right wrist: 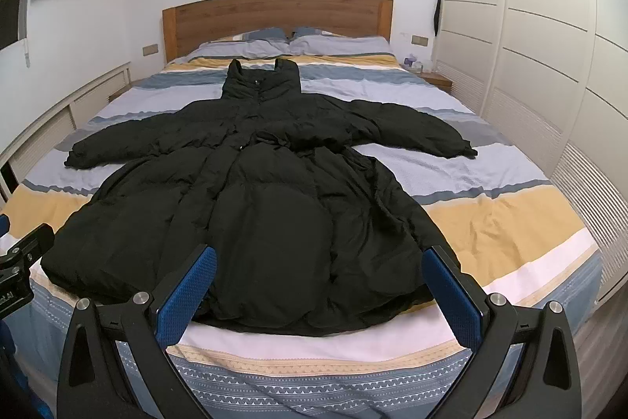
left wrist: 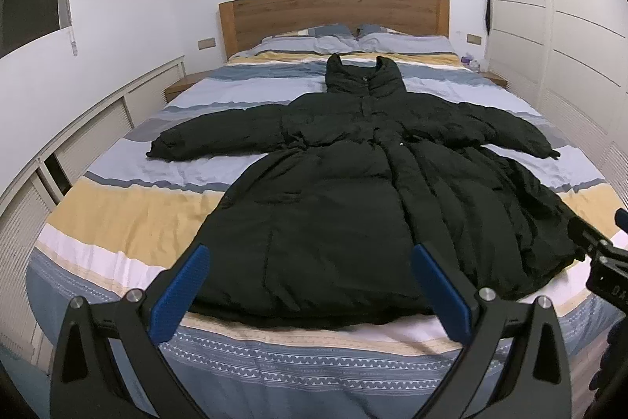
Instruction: Fold large clothes
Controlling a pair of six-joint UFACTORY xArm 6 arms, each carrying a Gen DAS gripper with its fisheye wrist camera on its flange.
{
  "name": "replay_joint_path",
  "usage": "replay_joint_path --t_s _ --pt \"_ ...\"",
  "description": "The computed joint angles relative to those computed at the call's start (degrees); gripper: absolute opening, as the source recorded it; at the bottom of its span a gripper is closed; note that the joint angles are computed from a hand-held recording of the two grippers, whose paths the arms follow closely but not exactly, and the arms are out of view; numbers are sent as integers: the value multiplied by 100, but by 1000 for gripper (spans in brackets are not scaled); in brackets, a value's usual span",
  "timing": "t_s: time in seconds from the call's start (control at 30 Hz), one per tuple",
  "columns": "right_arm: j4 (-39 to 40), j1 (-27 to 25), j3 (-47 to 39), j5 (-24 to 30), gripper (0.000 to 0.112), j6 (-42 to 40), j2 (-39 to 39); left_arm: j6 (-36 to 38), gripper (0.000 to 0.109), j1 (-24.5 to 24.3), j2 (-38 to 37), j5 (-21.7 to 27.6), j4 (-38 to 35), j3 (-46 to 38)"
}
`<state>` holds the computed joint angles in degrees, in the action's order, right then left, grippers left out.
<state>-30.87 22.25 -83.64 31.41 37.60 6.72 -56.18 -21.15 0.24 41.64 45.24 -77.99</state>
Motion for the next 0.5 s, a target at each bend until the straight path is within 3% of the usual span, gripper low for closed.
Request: replay_joint_path --t_s 0.5 --pt "-547 58 -53 236 102 318 -74 -208 103 137 -158 -229 -85 244"
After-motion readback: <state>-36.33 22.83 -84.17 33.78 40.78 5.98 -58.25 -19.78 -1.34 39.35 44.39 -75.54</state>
